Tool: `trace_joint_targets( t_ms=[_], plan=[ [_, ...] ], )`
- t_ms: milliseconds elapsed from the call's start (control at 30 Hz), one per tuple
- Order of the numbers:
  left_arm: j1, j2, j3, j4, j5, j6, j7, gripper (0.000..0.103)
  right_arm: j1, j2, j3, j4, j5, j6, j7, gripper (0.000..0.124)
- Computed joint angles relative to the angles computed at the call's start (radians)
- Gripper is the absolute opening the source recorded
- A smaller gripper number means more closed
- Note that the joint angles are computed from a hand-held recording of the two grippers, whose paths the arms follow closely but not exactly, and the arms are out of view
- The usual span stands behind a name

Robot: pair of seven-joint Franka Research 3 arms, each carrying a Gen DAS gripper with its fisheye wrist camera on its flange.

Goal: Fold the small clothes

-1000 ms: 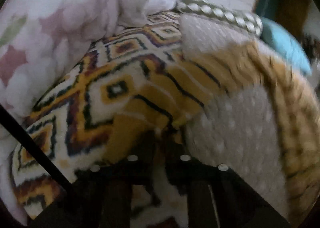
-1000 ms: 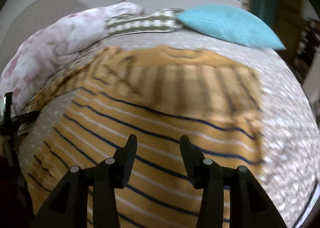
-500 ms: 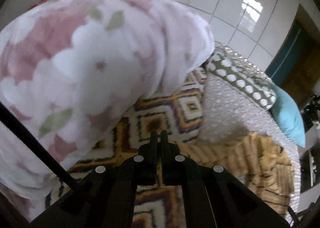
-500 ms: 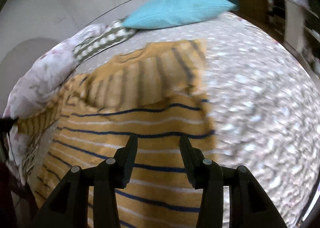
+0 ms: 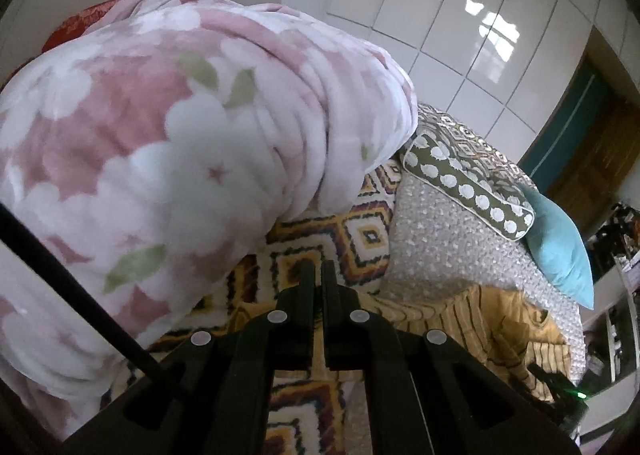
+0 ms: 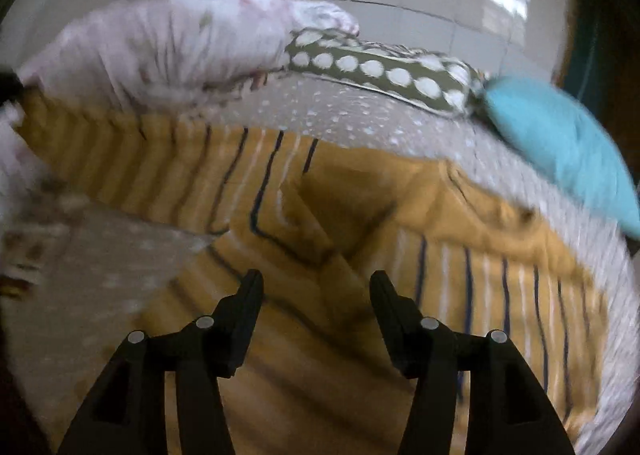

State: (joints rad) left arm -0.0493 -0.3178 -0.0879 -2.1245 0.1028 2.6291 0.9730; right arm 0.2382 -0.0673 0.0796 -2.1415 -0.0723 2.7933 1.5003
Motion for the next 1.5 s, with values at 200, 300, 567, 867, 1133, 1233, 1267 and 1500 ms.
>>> trace_joint_targets(
  t_ms=[200, 300, 567, 867, 1133, 1233, 1267, 1500],
  plan=[
    [0.009, -0.019, 0.005, -0.016, 0.006, 0.026, -0.001, 0.0, 0.035, 0.115, 0.016, 0.105, -0.063, -0.067, 0.03, 0.011],
    [0.008, -0.017, -0.011, 0.006, 0.026, 0.009, -0.008, 0.0, 0.034, 0.104, 0.023, 0.111, 0.241, -0.117, -0.201, 0.018],
    [-0.002, -0.009, -0.04, -0.025, 0.059, -0.03, -0.073, 0.048, 0.042, -0.213, -0.056, -0.124, 0.697, -0.178, -0.492, 0.045],
    [0.072, -0.061, -0.076, -0.291, 0.151, 0.013, -0.192, 0.05, -0.05, -0.503, -0.124, -0.398, 0.64, -0.224, -0.433, 0.052],
    [0.057, 0.113, -0.093, -0.147, 0.405, -0.004, -0.104, 0.069, -0.106, -0.571, -0.1, -0.5, 0.572, -0.205, -0.309, 0.052],
    [0.004, 0.172, -0.075, -0.054, 0.306, -0.125, 0.021, 0.014, -0.1, -0.568, -0.109, -0.513, 0.564, -0.186, -0.281, 0.052],
    [-0.001, 0.177, -0.082, -0.034, 0.322, -0.156, 0.013, 0.007, -0.096, -0.569, -0.114, -0.516, 0.566, -0.178, -0.276, 0.052],
    [-0.099, 0.123, -0.056, 0.046, -0.021, -0.144, 0.173, 0.005, -0.06, -0.646, -0.163, -0.556, 0.596, -0.126, -0.322, 0.049]
  ],
)
